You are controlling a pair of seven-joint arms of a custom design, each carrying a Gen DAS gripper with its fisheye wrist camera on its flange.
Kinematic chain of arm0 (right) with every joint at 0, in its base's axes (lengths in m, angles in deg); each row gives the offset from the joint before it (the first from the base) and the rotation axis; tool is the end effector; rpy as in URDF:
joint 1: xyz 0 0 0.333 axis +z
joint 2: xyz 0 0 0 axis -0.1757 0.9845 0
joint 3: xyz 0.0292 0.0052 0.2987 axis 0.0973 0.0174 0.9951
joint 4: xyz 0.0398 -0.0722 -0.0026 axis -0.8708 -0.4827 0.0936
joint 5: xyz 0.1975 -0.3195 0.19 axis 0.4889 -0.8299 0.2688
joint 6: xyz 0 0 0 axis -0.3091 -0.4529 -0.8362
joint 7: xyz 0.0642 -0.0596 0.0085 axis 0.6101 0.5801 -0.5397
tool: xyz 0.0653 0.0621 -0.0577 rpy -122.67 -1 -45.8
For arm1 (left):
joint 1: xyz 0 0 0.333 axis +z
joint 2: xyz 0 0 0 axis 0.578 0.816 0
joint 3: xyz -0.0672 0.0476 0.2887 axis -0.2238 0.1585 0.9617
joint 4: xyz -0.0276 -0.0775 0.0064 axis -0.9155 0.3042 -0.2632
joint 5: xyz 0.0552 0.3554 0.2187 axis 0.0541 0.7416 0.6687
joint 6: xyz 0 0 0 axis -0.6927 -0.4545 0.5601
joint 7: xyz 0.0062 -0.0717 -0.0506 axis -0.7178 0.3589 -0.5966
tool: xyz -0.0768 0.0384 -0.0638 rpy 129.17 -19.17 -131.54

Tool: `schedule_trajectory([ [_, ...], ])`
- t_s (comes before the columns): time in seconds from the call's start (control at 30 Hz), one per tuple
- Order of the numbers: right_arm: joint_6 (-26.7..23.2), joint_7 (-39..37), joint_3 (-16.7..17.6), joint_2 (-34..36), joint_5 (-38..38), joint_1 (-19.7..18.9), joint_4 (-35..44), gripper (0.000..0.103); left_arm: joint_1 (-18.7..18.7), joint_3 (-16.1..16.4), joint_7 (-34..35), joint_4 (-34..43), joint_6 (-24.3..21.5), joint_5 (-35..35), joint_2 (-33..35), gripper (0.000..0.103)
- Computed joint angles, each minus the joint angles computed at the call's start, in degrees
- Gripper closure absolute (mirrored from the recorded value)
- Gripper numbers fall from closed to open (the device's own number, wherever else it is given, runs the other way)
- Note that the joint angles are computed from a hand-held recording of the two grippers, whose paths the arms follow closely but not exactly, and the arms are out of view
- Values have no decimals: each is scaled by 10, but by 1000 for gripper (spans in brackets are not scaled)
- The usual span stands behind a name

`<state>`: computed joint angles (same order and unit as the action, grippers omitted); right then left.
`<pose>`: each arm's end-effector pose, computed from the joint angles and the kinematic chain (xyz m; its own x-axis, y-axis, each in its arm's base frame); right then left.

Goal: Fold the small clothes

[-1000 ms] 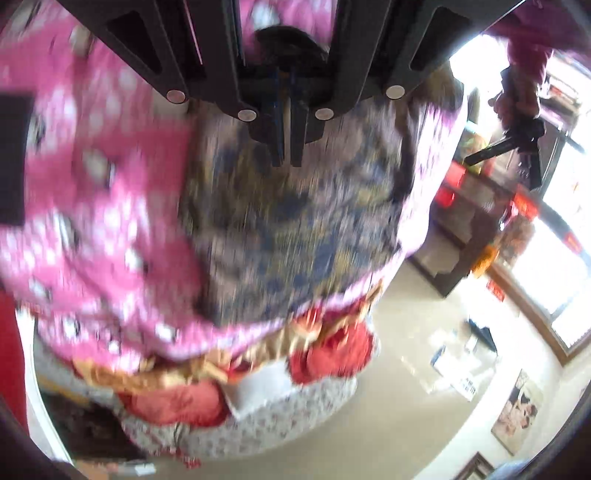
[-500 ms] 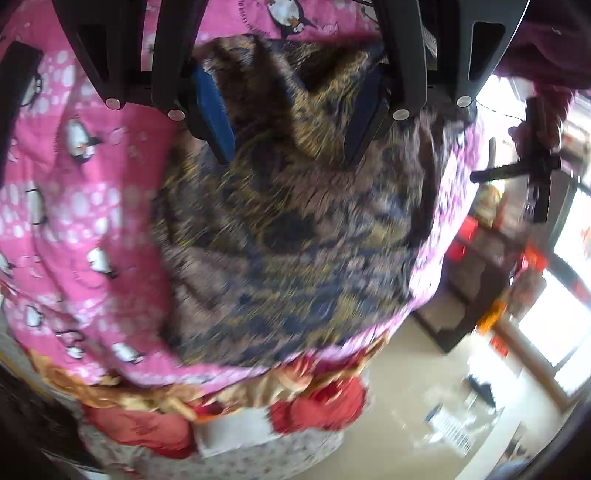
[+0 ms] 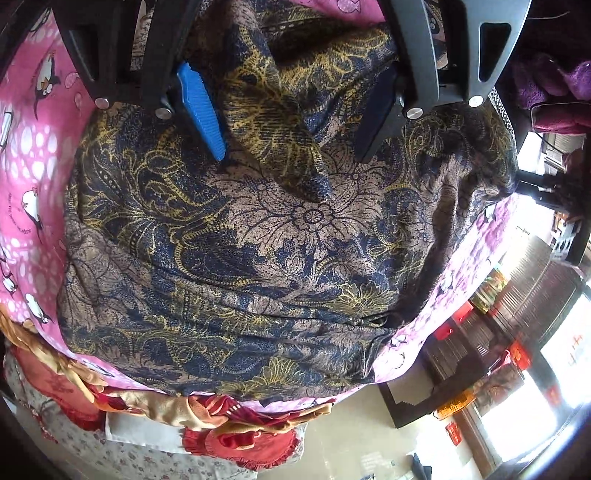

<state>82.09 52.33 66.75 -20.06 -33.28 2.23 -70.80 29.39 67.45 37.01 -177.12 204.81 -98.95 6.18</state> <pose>0.4968 0.0530 0.3829 0.2878 -0.9336 -0.2137 -0.8654 -0.1579 -0.4756 0.4870 -0.1236 0.3624 -0.1961 -0.9013 0.3863 -0.9797 0.1965 -0.0389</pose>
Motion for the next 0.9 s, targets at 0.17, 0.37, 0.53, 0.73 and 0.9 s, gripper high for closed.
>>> schedule_trajectory([
  [0.17, 13, 10, 8, 5, -7, 3, -3, 33, -12, -8, 27, -6, 12, 2, 5, 34],
  [0.37, 31, 27, 15, 19, -27, 2, -5, 80, -24, -16, 75, 17, 10, 5, 21, 97],
  [0.53, 60, 22, -5, -5, 10, 11, -22, 93, -23, 2, 123, 47, 57, -96, 14, 98],
  [0.73, 121, 14, -45, -27, 99, 12, 2, 94, -9, -8, 138, 185, 116, -161, 108, 98],
  [0.9, 180, 33, -54, 40, 116, 2, 81, 94, 16, -39, 103, 377, 115, -165, 258, 98],
])
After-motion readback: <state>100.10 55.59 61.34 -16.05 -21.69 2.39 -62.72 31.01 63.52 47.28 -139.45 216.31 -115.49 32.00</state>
